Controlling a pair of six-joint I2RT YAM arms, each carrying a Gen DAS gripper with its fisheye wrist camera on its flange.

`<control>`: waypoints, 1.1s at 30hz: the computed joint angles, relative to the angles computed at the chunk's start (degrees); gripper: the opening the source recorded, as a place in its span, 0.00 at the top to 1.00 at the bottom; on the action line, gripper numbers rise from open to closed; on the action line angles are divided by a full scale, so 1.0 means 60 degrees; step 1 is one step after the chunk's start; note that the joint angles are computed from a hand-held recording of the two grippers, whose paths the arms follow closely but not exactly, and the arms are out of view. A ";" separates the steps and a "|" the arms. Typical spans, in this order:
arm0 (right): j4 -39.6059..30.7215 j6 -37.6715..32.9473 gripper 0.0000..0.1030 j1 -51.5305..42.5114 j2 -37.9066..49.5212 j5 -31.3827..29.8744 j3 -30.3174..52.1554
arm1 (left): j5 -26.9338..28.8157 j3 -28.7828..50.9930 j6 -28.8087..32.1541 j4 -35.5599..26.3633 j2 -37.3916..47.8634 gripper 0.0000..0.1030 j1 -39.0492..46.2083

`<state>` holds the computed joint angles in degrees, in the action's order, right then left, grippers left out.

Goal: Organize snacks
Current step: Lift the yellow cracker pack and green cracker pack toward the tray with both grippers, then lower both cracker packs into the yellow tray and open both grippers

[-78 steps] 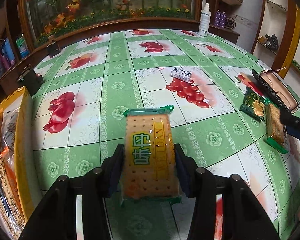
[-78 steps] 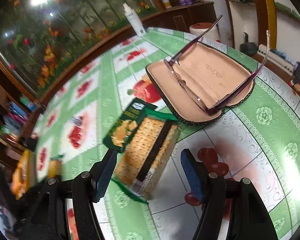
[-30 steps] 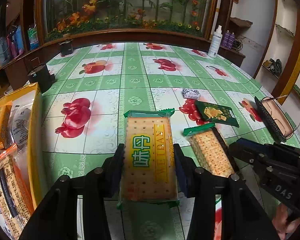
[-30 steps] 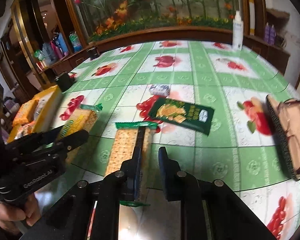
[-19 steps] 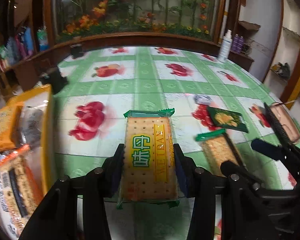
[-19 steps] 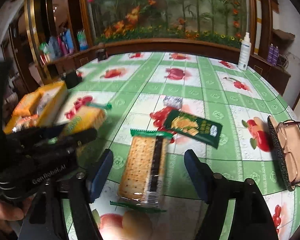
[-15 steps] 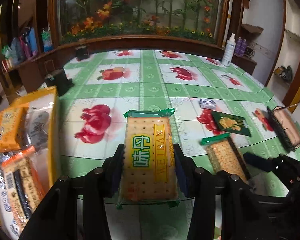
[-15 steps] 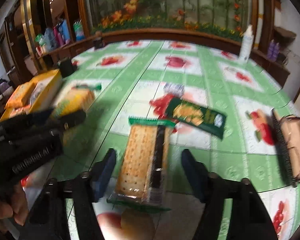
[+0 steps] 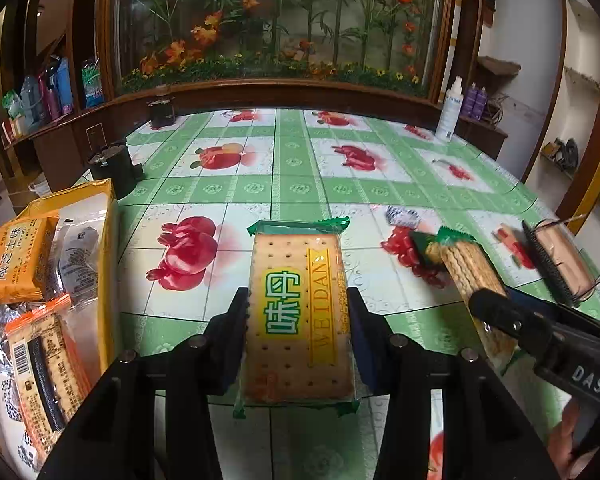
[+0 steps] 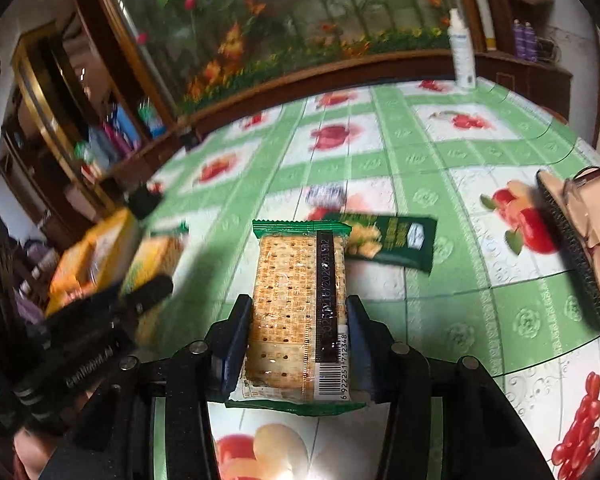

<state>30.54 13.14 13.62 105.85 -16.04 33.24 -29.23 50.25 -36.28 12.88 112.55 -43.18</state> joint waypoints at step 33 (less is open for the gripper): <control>-0.0318 0.0318 0.50 0.7062 0.1486 0.3432 0.2765 | -0.0053 -0.7969 -0.1852 -0.0115 -0.8227 0.56 0.2617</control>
<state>28.63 15.04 55.99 114.77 4.55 49.83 -29.54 2.44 -47.40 12.20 63.19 -27.47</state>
